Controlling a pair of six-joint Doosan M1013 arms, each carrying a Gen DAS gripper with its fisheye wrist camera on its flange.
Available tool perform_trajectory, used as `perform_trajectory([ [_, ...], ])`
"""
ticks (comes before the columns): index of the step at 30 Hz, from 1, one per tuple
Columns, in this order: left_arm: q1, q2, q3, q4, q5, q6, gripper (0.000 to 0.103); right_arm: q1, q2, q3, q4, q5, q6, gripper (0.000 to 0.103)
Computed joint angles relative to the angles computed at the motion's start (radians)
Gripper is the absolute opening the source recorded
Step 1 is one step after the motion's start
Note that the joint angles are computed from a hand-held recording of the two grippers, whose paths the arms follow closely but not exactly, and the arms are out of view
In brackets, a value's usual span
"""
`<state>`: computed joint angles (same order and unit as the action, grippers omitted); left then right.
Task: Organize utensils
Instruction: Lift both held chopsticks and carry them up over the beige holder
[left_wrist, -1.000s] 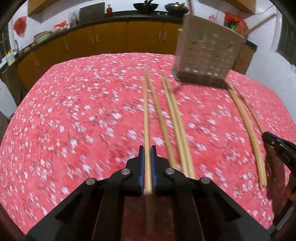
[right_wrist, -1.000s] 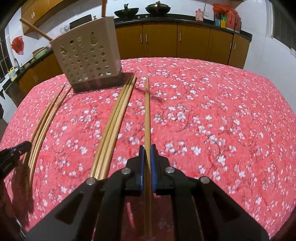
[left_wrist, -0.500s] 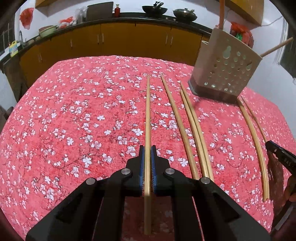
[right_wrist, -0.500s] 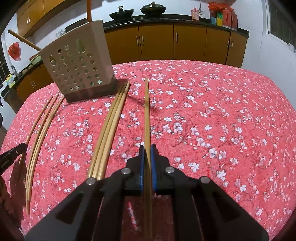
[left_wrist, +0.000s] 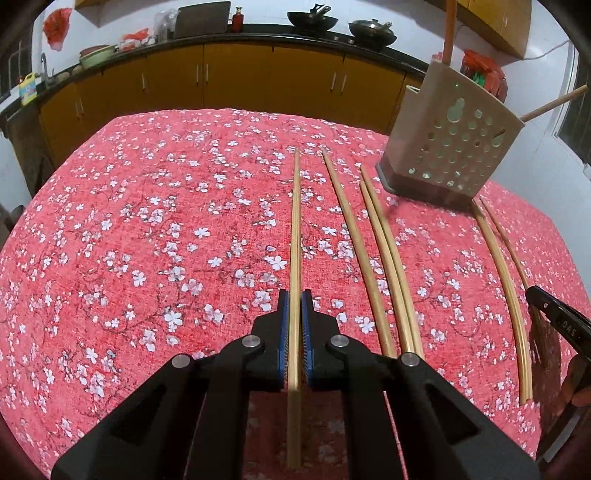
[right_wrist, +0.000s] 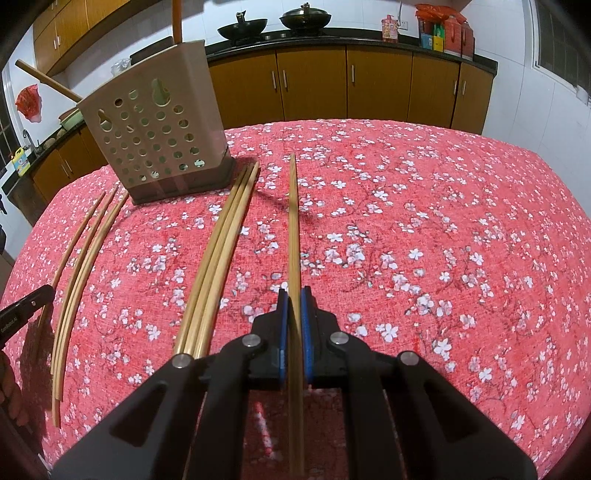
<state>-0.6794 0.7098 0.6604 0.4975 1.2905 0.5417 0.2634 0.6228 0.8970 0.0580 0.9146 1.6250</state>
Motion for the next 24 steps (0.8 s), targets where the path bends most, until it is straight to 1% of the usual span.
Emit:
perform_trajectory([
  [3,0.000,0.000,-0.001,0.002,0.005,0.004,0.008,0.002,0.000,-0.002,-0.008,0.002,0.002,0.008],
  [6,-0.008,0.010,-0.019,0.008,0.027,0.024,0.008,0.004,-0.007,0.010,-0.019,-0.001,-0.003,0.008],
  [16,-0.010,0.009,-0.021,0.000,0.024,0.038,0.007,0.001,-0.017,0.024,-0.001,-0.007,-0.009,0.008],
  [18,-0.010,0.008,-0.024,-0.005,0.030,0.041,0.007,0.000,-0.029,0.036,0.010,-0.021,-0.015,0.008],
  [24,-0.018,-0.025,0.002,0.040,0.006,0.025,0.007,-0.004,-0.065,0.065,0.029,-0.093,-0.027,0.008],
])
